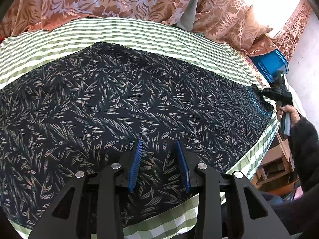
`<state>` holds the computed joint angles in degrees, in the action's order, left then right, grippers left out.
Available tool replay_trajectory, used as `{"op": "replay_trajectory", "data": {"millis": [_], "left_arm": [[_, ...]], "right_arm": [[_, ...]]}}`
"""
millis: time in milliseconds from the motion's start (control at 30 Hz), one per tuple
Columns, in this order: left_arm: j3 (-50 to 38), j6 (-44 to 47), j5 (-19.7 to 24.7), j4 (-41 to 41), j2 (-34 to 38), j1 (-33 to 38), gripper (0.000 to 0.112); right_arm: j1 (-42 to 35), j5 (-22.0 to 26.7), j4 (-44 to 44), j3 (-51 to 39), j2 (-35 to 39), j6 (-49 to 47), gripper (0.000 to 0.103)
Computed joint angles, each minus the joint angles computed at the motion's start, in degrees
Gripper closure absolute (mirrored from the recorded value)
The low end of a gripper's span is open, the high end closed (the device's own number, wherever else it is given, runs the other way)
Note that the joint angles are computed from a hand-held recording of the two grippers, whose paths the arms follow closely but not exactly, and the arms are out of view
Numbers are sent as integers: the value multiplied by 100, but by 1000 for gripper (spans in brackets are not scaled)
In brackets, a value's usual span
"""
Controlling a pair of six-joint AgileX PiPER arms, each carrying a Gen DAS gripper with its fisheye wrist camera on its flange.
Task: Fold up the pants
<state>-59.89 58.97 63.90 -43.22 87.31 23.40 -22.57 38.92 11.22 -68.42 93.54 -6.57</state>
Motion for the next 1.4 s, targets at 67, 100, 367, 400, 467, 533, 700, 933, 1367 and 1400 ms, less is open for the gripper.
{"op": "replay_trajectory", "data": {"millis": [67, 100, 367, 400, 467, 533, 700, 933, 1367, 1400], "left_arm": [[19, 7, -27, -12, -9, -3, 78], [35, 8, -40, -13, -18, -10, 78], [50, 123, 36, -82, -101, 82, 78], [14, 139, 78, -126, -96, 127, 78], [-30, 219, 124, -229, -92, 208, 78], [-42, 245, 144, -289, -89, 250, 78], [-11, 253, 89, -306, -9, 269, 78], [-35, 163, 150, -419, 39, 378, 55], [-298, -268, -98, -287, 81, 797, 13], [-330, -286, -96, -311, 113, 839, 13]], "right_arm": [[254, -346, -647, 183, -232, 551, 98], [323, -461, -869, 222, -294, 789, 98], [705, -541, -2331, 386, -50, 2084, 88], [669, -471, -2276, 398, -156, 2064, 78], [611, -402, -2130, 475, -472, 2078, 58], [210, -326, -1186, 612, -947, 1432, 54], [-1274, 522, 1678, 1102, -1830, -481, 52], [-3445, 2071, 4502, 2701, -2022, -2710, 61], [-2296, 995, 4888, 2230, -1287, -2764, 92], [-2213, 1032, 4818, 2155, -1383, -2713, 93]]}}
